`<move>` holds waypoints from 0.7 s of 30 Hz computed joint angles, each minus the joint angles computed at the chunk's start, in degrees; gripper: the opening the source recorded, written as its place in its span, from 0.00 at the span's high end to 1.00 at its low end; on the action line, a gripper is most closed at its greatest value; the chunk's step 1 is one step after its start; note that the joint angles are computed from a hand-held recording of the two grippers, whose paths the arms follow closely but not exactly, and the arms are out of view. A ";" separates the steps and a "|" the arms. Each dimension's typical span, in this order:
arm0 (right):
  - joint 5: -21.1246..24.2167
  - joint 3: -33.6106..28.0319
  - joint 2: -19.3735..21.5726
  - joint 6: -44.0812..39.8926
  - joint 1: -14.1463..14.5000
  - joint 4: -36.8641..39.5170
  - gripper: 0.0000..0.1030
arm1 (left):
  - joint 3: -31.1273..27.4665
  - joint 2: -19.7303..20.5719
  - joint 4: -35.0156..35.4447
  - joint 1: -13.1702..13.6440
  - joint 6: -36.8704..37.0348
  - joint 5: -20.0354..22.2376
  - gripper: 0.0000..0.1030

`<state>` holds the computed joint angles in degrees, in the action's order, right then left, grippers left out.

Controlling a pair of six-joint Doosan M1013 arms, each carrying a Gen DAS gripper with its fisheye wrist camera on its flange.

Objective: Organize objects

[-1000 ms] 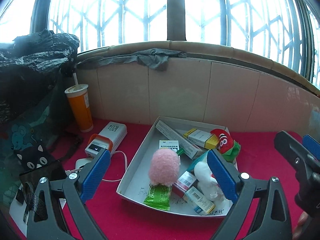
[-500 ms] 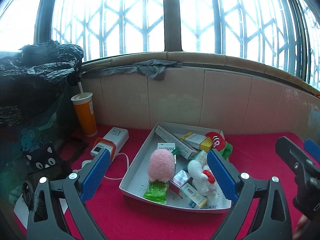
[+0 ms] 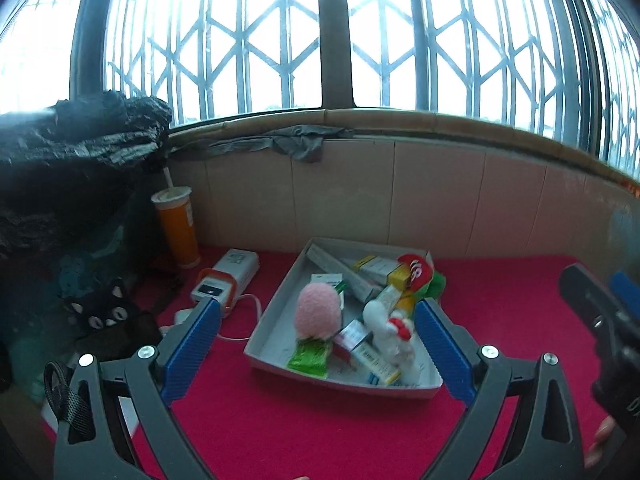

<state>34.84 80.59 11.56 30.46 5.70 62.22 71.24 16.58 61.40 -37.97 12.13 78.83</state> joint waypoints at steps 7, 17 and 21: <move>-1.66 3.57 -2.53 -3.72 -2.32 6.96 0.00 | 1.24 -1.07 -0.03 -2.06 0.04 -2.40 0.06; -2.25 7.45 -5.53 -8.05 -5.13 11.77 0.00 | 1.49 -1.64 1.70 -4.28 -1.76 0.07 0.06; -2.35 8.68 -6.38 -7.94 -6.23 12.34 0.00 | 1.54 -1.74 2.17 -5.19 -1.85 1.39 0.06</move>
<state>32.49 89.27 5.18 22.52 -0.53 74.55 72.78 14.84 63.57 -43.17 10.28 80.21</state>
